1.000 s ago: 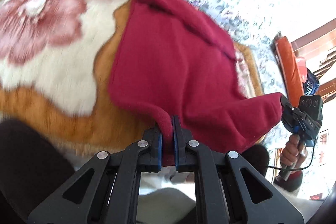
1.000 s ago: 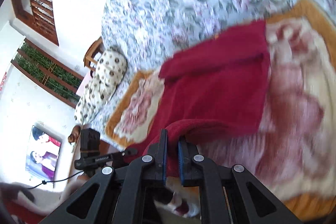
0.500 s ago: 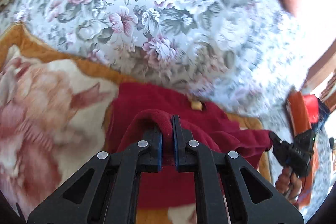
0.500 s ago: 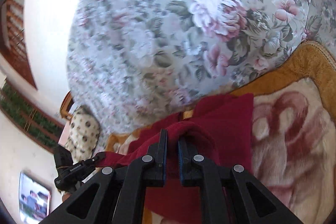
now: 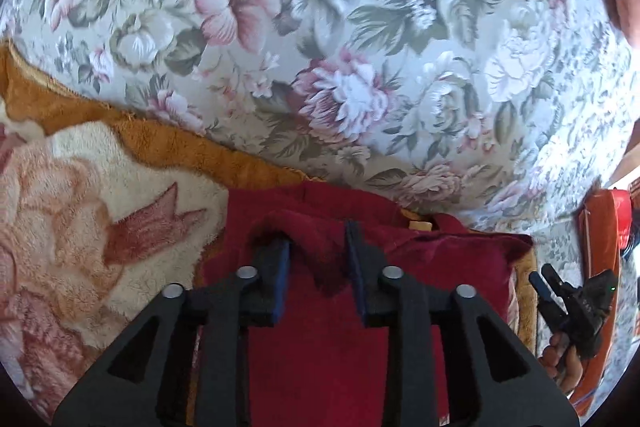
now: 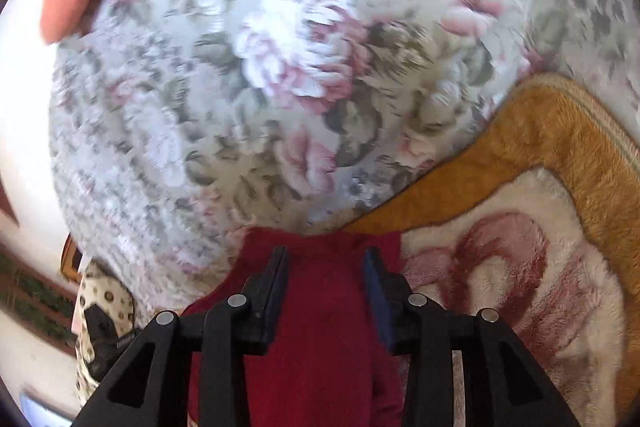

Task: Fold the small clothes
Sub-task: 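Lay the held hem over the collar end with both grippers and release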

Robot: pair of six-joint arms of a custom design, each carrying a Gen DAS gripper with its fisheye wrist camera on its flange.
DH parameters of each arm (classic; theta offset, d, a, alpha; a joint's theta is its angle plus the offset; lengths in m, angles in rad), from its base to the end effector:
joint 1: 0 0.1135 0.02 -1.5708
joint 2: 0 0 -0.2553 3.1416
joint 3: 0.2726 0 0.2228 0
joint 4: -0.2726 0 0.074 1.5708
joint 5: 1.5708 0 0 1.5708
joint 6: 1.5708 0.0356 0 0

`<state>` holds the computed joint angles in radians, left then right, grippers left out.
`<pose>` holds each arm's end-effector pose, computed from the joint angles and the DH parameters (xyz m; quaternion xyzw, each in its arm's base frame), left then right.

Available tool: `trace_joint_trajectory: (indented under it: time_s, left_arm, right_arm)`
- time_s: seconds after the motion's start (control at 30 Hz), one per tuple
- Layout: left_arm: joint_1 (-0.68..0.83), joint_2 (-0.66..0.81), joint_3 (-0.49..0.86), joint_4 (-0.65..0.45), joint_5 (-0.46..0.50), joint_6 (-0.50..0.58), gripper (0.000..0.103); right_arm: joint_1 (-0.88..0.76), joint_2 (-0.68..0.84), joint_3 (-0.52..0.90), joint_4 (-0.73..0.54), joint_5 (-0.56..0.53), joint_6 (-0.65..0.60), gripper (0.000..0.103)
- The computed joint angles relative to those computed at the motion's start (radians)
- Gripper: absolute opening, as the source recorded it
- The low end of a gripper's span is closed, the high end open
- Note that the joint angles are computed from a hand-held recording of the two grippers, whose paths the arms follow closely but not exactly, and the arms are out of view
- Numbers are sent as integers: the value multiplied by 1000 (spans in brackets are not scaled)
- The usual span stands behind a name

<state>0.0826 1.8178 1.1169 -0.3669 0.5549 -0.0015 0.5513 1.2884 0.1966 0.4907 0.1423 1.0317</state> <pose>0.3358 0.0090 0.1772 0.0290 0.9335 -0.2554 0.2499 0.1654 0.0958 0.1341 0.2421 0.8493 0.2865 0.3715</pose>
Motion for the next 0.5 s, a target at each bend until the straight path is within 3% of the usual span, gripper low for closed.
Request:
trace_joint_trajectory:
  time_s: [0.07,0.1,0.13,0.2,0.3,0.5]
  left_arm:
    - [-1,-41,-19,18,1,-12,49]
    - [0,-71,-43,53,-14,-33,71]
    - [1,-90,-63,88,-24,-55,82]
    - [13,-111,-83,125,-9,-78,83]
    - [4,-103,-67,88,-30,-52,83]
    - [-88,-64,-133,187,-173,-1,83]
  right_arm:
    - [61,-11,69,-105,16,-60,37]
    - [93,13,112,-141,25,-90,37]
    - [127,49,153,-161,39,-115,37]
    - [168,139,230,-175,57,-166,37]
    - [176,329,353,-169,48,-208,37]
    - [91,538,495,-229,73,-197,37]
